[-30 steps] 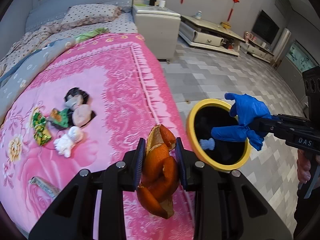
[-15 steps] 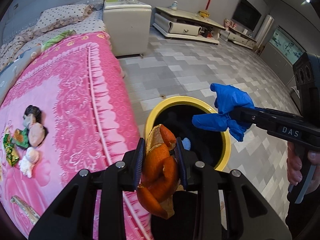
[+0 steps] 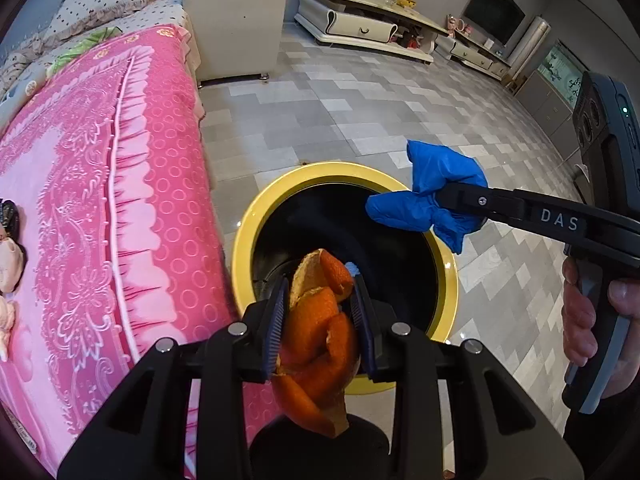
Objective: Collect trash
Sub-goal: 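Carry the orange peel and blue glove over the yellow bin and release both, then move both open tools back over the bed toward the remaining trash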
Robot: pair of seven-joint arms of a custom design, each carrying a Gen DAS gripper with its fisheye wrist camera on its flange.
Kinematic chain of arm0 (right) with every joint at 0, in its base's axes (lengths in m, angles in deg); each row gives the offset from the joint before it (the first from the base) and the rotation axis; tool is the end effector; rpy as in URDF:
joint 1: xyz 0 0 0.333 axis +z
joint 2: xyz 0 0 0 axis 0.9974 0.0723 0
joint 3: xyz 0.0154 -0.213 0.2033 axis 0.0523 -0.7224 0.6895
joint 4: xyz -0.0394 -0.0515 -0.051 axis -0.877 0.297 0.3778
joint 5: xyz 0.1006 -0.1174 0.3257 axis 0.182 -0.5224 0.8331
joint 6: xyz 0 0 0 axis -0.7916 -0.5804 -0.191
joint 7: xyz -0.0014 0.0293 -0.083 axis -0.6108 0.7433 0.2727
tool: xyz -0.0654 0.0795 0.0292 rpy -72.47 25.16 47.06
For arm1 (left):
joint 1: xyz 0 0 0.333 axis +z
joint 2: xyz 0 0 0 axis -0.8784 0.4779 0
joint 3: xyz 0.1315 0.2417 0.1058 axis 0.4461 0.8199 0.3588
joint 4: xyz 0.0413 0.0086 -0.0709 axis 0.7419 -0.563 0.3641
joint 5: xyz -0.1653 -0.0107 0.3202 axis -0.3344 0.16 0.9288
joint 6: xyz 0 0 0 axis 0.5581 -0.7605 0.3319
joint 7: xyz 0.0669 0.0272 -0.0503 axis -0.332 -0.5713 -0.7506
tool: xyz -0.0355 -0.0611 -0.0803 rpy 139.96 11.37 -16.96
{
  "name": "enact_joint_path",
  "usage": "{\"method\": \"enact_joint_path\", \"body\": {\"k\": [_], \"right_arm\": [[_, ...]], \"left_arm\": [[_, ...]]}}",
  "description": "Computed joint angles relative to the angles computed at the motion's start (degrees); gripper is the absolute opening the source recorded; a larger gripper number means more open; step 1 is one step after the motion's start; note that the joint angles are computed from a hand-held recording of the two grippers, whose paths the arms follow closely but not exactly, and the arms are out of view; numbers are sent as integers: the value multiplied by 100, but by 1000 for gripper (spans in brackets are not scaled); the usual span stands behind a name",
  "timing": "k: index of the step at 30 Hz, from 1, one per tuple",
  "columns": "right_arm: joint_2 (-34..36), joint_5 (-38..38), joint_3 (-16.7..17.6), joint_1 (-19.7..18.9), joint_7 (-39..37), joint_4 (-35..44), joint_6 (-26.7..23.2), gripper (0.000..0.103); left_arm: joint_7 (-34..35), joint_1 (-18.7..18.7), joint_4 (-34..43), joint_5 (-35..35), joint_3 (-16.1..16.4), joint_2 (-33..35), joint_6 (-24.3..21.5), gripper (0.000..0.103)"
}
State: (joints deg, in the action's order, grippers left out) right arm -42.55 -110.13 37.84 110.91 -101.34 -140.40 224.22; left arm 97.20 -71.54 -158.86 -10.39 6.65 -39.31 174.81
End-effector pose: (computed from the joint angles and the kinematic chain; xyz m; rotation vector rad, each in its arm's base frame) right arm 0.4572 0.2985 0.3970 -0.9128 2.3842 -0.3773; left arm 0.6121 -0.2835 0.3901 0.7733 -2.8022 0.8052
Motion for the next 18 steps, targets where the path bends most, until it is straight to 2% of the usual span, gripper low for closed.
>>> {"method": "enact_joint_path", "body": {"k": [4,7,9,15,18], "right_arm": [[-32,27,-22,-41,-25,-72,21,20],[-58,-44,-19,-44,52,-87,-9,21],[-104,-75,-10,-47,122,-120,-51,24],[-153,40,23,-82,217,-185,-151,38],[-146,128,41,-83,200,-181,-190,40]], "left_arm": [[38,-11,80,-89,-65,107,-64,31],[147,8,69,-175,-110,104,-98,39],[217,20,39,-233,-120,78,-60,48],[270,78,70,-333,-87,65,-146,58],[259,122,102,-351,-56,67,-200,62]]}}
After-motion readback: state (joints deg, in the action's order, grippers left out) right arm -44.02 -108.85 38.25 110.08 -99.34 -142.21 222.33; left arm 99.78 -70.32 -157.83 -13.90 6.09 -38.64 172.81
